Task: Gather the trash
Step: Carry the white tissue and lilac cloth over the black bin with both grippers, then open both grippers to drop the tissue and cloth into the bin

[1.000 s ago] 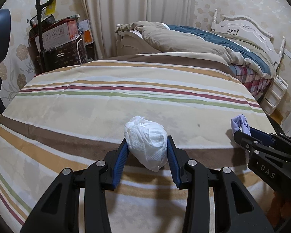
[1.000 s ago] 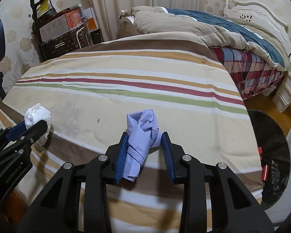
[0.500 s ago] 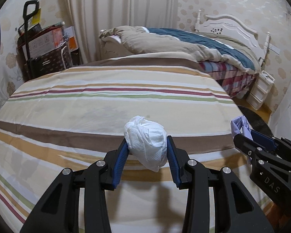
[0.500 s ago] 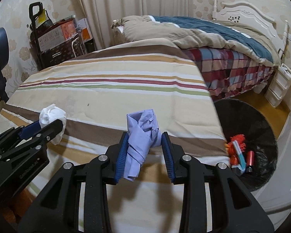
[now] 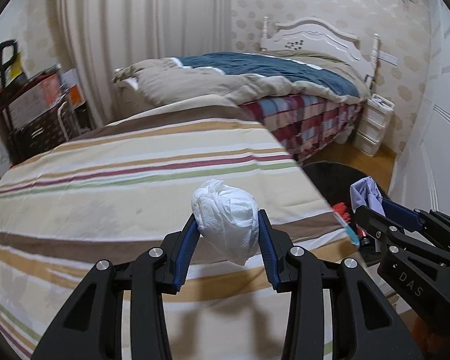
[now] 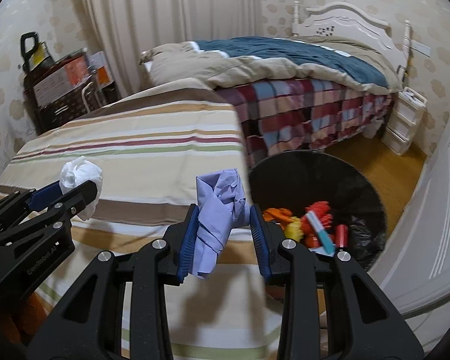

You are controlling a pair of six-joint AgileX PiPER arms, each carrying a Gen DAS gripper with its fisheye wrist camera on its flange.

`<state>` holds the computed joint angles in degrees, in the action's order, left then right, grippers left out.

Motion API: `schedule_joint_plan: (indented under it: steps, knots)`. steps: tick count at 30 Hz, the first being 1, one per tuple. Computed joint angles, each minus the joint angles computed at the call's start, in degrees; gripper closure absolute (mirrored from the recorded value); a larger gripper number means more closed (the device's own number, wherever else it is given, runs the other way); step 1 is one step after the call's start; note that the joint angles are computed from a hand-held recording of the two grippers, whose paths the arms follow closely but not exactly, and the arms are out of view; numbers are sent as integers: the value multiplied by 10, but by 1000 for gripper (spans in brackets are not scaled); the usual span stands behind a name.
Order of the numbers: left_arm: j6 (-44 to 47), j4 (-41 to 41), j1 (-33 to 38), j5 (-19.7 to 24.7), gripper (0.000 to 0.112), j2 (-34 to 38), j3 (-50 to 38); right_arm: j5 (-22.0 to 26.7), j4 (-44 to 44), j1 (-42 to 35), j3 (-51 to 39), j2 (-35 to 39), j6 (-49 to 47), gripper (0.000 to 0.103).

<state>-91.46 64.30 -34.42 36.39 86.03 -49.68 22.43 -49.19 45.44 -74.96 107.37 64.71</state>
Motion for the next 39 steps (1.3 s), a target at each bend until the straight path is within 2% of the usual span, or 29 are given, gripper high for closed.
schedule_joint_plan:
  steps: [8, 15, 28, 33, 39]
  knots:
    - [29, 9, -15, -12, 71, 76, -89, -7, -92, -51, 36, -23, 84, 69]
    - [85, -23, -6, -40, 71, 155, -180, -28, -119, -104, 35, -15, 96, 69]
    - [235, -138, 1, -9, 71, 287, -359, -33, -25, -170, -29, 38, -6, 69]
    - [283, -193, 13, -5, 71, 312, -397, -33, -19, -179, -45, 57, -13, 69]
    - [306, -210, 17, 2, 70, 327, -422, -29, 13, -188, -68, 76, -43, 69]
